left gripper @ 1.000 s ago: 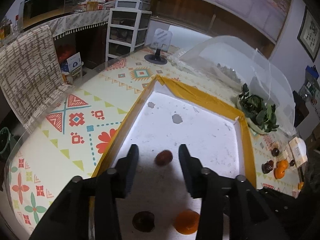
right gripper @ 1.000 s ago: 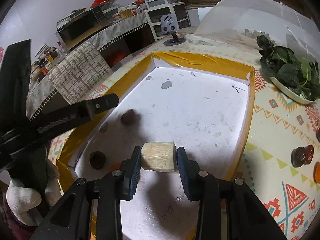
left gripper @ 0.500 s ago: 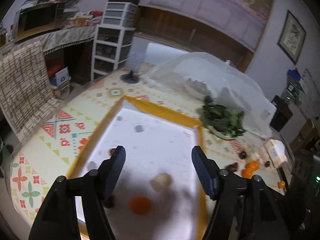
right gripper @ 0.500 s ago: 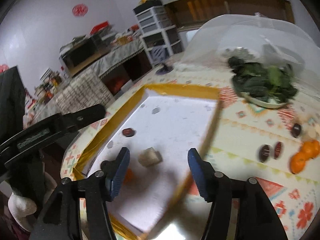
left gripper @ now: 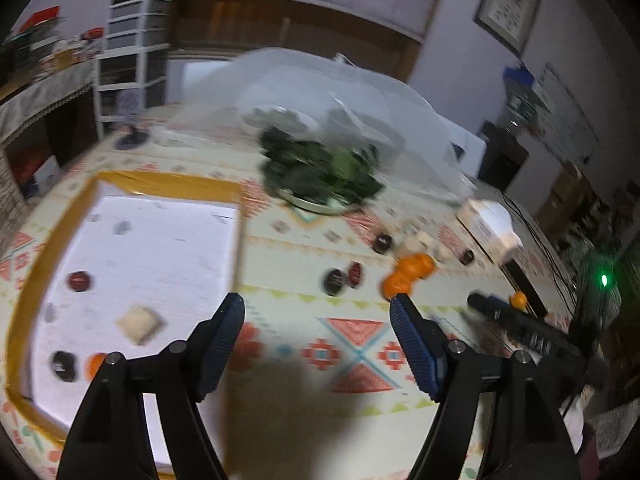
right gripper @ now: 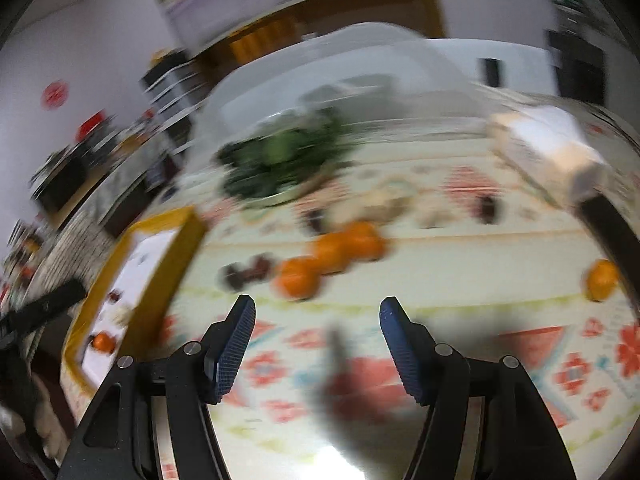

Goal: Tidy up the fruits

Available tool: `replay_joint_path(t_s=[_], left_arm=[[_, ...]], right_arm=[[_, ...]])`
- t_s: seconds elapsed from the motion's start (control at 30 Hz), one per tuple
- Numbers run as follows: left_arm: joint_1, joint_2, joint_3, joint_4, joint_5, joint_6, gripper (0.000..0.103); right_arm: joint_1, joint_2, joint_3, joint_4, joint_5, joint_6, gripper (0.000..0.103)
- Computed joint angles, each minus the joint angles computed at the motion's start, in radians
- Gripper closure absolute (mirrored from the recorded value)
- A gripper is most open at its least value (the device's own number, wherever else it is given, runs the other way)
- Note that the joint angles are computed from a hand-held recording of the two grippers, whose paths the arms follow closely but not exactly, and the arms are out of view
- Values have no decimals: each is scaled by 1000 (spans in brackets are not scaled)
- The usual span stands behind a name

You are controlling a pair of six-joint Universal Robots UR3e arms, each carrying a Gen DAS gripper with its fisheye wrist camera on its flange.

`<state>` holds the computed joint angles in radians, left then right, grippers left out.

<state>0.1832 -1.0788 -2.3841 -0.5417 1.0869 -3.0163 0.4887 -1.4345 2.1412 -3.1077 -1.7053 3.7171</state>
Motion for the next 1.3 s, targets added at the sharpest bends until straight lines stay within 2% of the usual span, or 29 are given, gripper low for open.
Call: replay_joint_path(t_s=[0.07,0.17,0.33,0.4,0.47,0.7,0.77,0.87,0.9,1.03,1.1,1.13,1.3], left_arm=[[-98,-95,16,99,43,-46,28],[-249,-271,76,241,111,-96,28],[-401,-519,204,386,163,-71,29],[-439,-619,265,431,181,-56,34],[-463,-712,345,419,200,-50,39],[-520,-912,547,355,257,-9,47],[-534,-942,577,354,290,-4,50],[-527,-962,599,343,291,-6,75],[-521,-958,594,347,284,-12,80],[-517,-940,570,368,283,-33,87],[-512,-902,535,375,274,-41,99],[-509,-888,524,373,271,-42,102],[-478,-762,401,379,231,-30,102]], right_arm=[[-68,-48,60,-14,27,-16,34],[-179,-85,119,-43,121,-42,34],[-316,-80,173,-121,246,-61,34],[-342,-61,191,-167,277,-54,34],[-365,-52,209,-197,304,-56,34],[-432,5,257,-288,387,-62,34],[-450,16,271,-307,411,-64,34],[-459,24,278,-318,425,-65,34],[-454,26,274,-316,420,-64,34],[-432,34,251,-294,403,-69,34],[-414,32,232,-269,397,-71,34],[-403,31,218,-253,390,-72,34],[-317,50,96,-145,339,-86,34]])
